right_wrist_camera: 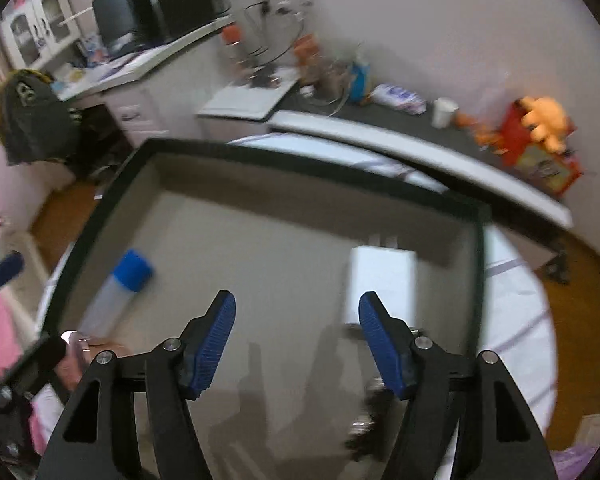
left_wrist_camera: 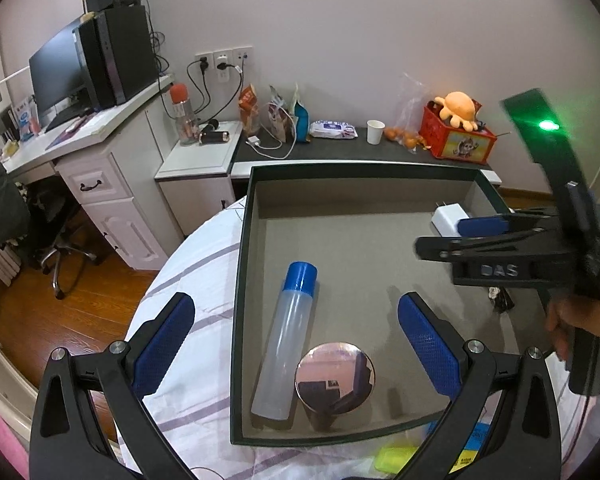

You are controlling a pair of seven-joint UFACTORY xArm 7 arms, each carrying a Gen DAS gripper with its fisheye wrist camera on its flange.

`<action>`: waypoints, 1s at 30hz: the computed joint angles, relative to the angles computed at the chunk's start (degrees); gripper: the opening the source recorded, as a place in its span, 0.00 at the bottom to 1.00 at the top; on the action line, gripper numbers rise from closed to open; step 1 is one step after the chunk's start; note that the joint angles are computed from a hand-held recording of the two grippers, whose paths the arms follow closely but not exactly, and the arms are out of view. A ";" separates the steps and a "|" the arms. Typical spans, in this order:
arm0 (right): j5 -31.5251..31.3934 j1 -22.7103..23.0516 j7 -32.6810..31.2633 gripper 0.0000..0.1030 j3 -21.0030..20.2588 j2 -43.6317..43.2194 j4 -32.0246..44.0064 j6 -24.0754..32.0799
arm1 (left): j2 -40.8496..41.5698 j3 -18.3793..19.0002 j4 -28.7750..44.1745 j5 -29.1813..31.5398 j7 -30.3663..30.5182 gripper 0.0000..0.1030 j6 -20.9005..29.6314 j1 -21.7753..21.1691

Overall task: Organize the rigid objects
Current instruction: 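Withdraw the open right gripper from the box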

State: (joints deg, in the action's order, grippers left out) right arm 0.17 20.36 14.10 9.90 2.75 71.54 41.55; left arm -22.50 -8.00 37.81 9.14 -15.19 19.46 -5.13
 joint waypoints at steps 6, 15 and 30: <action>-1.63 0.38 1.58 0.64 -0.78 4.17 2.95 2.36 | -0.61 -0.16 -0.48 0.55 -0.05 1.00 0.35 0.15; -6.44 -0.37 6.22 0.64 -1.50 3.08 1.73 -1.63 | -0.78 -0.40 -0.49 0.51 0.06 1.00 1.13 -0.65; -7.23 -1.73 10.39 0.72 -1.07 -2.51 -2.32 -1.80 | -7.19 -0.66 -3.67 -1.26 0.49 1.00 2.58 -1.85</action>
